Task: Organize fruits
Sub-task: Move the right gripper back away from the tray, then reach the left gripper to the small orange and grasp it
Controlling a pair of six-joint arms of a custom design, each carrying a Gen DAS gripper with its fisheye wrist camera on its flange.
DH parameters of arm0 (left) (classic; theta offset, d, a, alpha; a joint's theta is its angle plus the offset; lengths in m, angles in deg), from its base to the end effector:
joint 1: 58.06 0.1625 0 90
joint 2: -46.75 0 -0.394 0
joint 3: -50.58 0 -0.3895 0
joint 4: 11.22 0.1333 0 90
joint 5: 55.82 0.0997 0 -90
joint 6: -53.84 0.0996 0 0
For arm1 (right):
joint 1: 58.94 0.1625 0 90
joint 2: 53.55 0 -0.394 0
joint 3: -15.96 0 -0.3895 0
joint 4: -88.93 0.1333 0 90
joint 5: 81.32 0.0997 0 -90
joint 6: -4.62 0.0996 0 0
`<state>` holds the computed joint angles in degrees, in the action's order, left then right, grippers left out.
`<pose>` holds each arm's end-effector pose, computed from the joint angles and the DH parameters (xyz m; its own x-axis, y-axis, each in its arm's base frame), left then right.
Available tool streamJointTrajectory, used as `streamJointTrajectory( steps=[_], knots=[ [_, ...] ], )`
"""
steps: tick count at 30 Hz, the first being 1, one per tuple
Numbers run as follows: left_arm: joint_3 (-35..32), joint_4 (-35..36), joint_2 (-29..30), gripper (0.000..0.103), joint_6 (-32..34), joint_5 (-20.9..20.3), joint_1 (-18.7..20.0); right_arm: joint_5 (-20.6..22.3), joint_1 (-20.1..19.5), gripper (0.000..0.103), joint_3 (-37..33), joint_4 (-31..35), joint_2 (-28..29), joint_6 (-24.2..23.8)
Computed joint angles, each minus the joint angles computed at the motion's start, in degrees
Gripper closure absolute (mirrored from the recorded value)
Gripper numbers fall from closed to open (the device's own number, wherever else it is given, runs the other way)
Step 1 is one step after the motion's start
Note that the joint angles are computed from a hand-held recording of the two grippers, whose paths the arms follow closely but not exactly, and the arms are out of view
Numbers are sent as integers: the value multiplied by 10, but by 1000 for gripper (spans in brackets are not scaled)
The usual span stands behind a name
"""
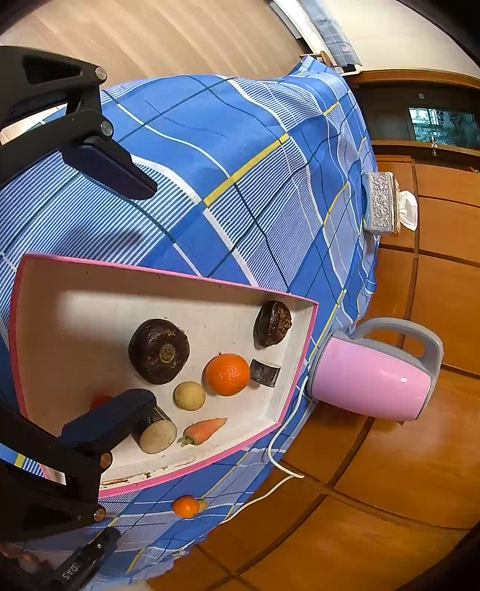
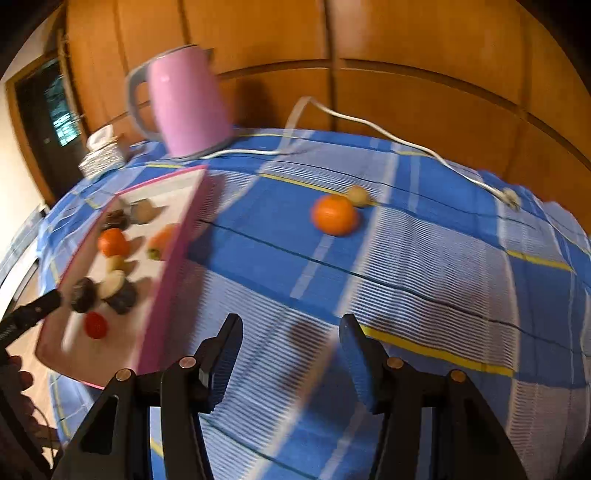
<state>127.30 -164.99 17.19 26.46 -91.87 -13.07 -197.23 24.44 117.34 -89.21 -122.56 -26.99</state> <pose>-0.3579 -0.6601 0.0436 -0.8263 -0.0871 -0.5565 0.3353 0.7179 -0.6101 0.0200 -0.6066 0.3539 -0.7594 0.1011 0.6427 -0.3912 0.7183 -0.5753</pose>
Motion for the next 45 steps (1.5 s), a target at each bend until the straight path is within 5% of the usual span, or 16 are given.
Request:
streamJointTrajectory(
  steps=[21,30,45],
  knots=[
    [-12,-29,4,0,39,-29,-4,-204,-78,48,-17,-212,-6,72],
    [-75,29,33,0,81,-39,-18,-179,-96,47,-1,-201,-19,110],
    [-219,110,114,0,114,-149,-26,-163,-102,46,0,-215,-15,114]
  ],
)
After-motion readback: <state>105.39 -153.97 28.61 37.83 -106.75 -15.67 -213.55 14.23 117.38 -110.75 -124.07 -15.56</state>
